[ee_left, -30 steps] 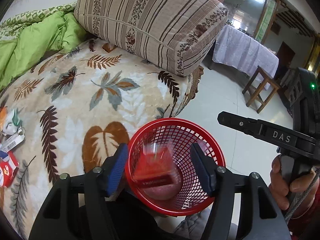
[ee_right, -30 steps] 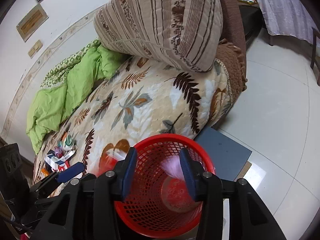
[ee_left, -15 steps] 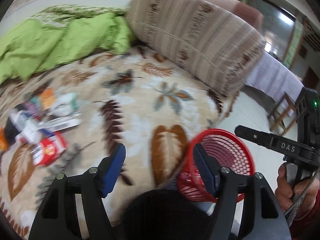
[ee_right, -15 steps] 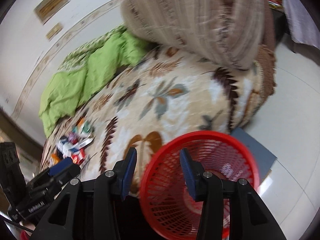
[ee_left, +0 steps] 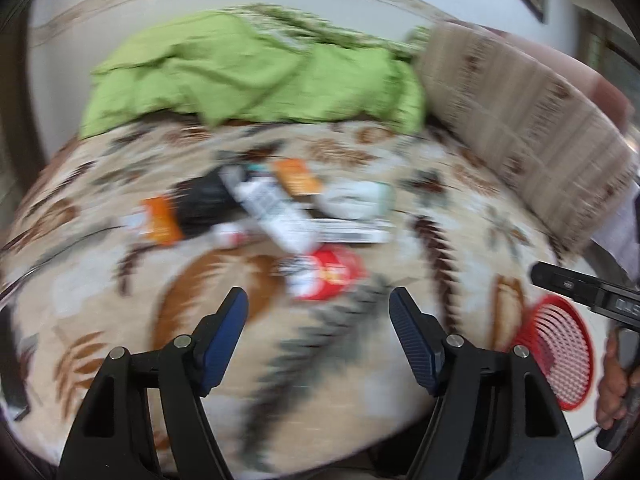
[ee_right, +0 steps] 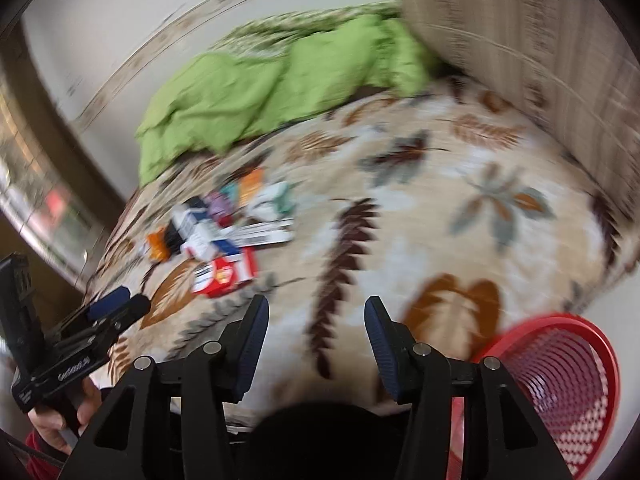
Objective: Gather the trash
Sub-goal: 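Move both tools back over the trash on the bed, then grasp the orange snack wrapper with the left tool while the right tool grasps the white medicine box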
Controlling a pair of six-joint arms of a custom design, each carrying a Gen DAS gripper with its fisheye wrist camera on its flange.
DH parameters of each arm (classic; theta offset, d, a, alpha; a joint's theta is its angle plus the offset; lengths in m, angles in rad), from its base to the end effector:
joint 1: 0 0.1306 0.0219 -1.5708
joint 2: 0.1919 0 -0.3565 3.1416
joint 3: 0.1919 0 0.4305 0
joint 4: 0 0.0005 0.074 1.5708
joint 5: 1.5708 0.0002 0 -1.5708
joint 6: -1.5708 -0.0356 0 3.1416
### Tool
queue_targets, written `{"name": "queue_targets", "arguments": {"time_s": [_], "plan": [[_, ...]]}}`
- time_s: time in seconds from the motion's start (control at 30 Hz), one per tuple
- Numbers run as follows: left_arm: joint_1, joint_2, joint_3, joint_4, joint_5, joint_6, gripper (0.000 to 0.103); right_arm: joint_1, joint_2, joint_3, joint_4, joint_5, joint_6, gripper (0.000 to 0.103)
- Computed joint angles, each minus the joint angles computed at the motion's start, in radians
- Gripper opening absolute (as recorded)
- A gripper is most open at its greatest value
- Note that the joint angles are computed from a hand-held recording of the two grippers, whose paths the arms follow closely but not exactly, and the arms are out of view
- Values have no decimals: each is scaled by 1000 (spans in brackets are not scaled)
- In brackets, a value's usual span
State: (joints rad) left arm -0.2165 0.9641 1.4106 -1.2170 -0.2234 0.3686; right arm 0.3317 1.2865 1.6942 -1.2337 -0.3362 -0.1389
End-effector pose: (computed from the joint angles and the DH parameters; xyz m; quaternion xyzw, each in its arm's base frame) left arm 0.3379 -0.0668 0.5669 -0.1128 0.9093 -0.0133 0.4003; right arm 0.4284 0.1595 0.5770 -0.1490 0.9082 0.2352 0.3125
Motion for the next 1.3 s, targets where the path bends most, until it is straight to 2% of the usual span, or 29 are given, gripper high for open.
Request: {"name": "queue_targets", "arguments": {"time_s": [0.07,0.27,0.43,0.5,0.6,0.67,0.73,0.77,0.8,0.97,1.1,1.3], "plan": [[62,-20,-19,-4,-9,12,72,43,28,30,0,13,19,54],[230,-64,-57,-3,33,46,72,187,155,157,6,67,105,67],[342,-82,-80,9,95,60,73,280,306,300,-1,132,137,67],[376,-90,-89,9,123,57,74,314,360,343,17,184,156,67],[419,-79,-86,10,147,42,75,364,431,392,36,338,231,67],[437,-66,-80,13,156,30,76,380,454,395,65,411,263,67],[456,-36,-64,20,175,10,78,386,475,399,87,462,282,63],[461,-25,-59,25,181,1,78,382,482,398,95,470,280,45],[462,-4,-47,30,175,-7,79,379,487,402,94,469,272,40],[473,105,9,52,179,-58,80,343,411,303,206,386,214,39],[477,216,70,43,191,-63,80,319,350,238,291,326,153,39],[472,306,96,74,154,-56,78,292,336,228,321,265,70,39]]}}
